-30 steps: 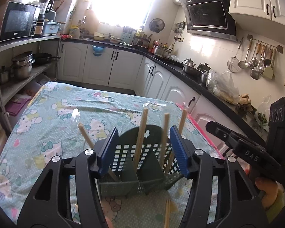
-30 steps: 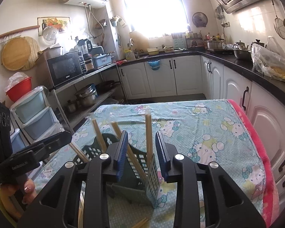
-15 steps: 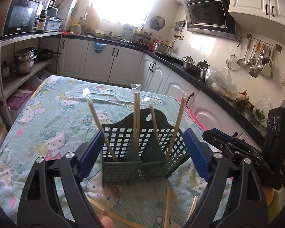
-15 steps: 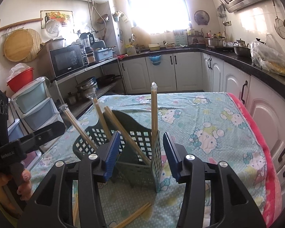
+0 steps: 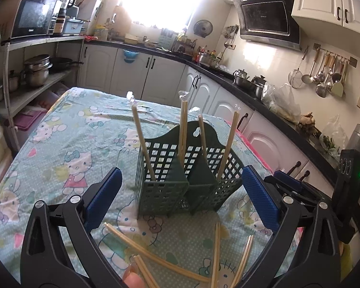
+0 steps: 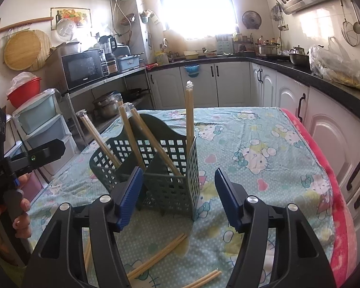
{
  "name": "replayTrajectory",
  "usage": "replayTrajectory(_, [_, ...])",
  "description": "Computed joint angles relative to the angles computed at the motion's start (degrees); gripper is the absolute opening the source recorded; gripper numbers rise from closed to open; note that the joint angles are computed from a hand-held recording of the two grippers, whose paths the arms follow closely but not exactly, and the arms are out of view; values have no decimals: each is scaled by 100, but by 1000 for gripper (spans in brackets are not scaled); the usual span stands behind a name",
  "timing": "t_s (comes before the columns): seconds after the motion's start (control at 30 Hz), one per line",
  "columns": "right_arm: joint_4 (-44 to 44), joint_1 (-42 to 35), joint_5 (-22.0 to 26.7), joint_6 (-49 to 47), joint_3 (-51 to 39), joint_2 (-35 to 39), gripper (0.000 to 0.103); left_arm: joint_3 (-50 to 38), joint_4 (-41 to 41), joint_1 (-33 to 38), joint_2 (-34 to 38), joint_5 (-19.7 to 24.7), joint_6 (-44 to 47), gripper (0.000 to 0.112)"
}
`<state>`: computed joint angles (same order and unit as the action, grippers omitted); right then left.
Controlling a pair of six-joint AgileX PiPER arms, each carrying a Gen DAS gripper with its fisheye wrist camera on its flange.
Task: Organize utensils
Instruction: 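Move both open tools back down to the chopsticks lying on the cloth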
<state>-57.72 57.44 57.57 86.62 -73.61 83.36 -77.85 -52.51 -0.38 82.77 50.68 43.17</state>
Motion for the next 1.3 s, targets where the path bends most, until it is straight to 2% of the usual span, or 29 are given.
replayTrajectory(0.83, [65, 666, 410, 451, 206, 38, 63, 842, -32, 782, -307, 296, 353, 92])
replayTrajectory(1.3, [261, 787, 328, 519, 292, 167, 63, 1116, -5, 1199, -334, 432, 572, 92])
